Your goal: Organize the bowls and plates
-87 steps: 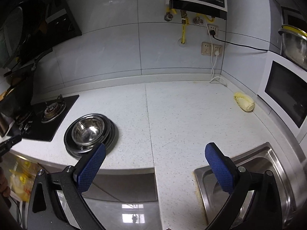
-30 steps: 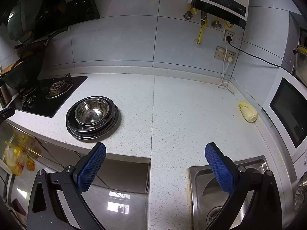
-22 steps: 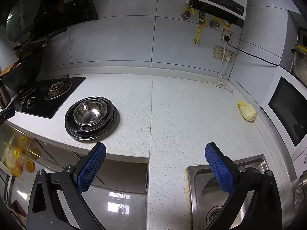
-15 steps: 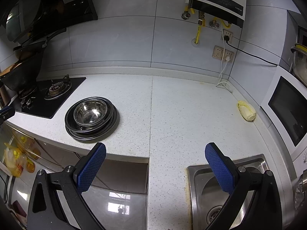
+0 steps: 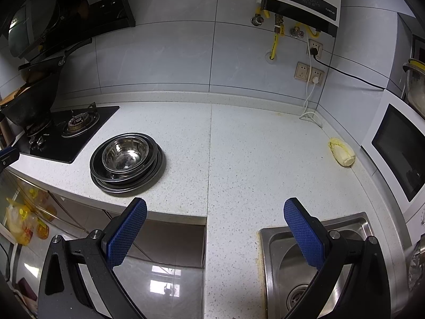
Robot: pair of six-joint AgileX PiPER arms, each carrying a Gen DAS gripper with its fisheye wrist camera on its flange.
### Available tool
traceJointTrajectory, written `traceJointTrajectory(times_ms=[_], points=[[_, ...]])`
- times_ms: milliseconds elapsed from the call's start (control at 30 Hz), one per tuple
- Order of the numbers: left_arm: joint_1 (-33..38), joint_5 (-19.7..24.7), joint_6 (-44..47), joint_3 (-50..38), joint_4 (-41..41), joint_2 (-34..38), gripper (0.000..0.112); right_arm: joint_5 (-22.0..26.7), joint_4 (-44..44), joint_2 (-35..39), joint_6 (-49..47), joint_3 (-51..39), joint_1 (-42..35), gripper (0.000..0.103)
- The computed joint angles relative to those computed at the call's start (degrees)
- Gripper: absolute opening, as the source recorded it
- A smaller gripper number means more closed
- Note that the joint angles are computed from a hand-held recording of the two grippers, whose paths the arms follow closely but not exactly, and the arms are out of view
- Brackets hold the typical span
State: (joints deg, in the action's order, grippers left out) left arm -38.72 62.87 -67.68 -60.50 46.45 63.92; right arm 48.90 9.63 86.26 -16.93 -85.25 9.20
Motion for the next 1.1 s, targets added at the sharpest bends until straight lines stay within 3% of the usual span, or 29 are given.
traceJointTrajectory(times_ms=[1100], points=[[-2.53, 2.21, -1.59, -0.81, 1.19, 1.64, 0.055, -0.3, -0.41, -0.9, 0.12, 1.2, -0.13, 0.101]])
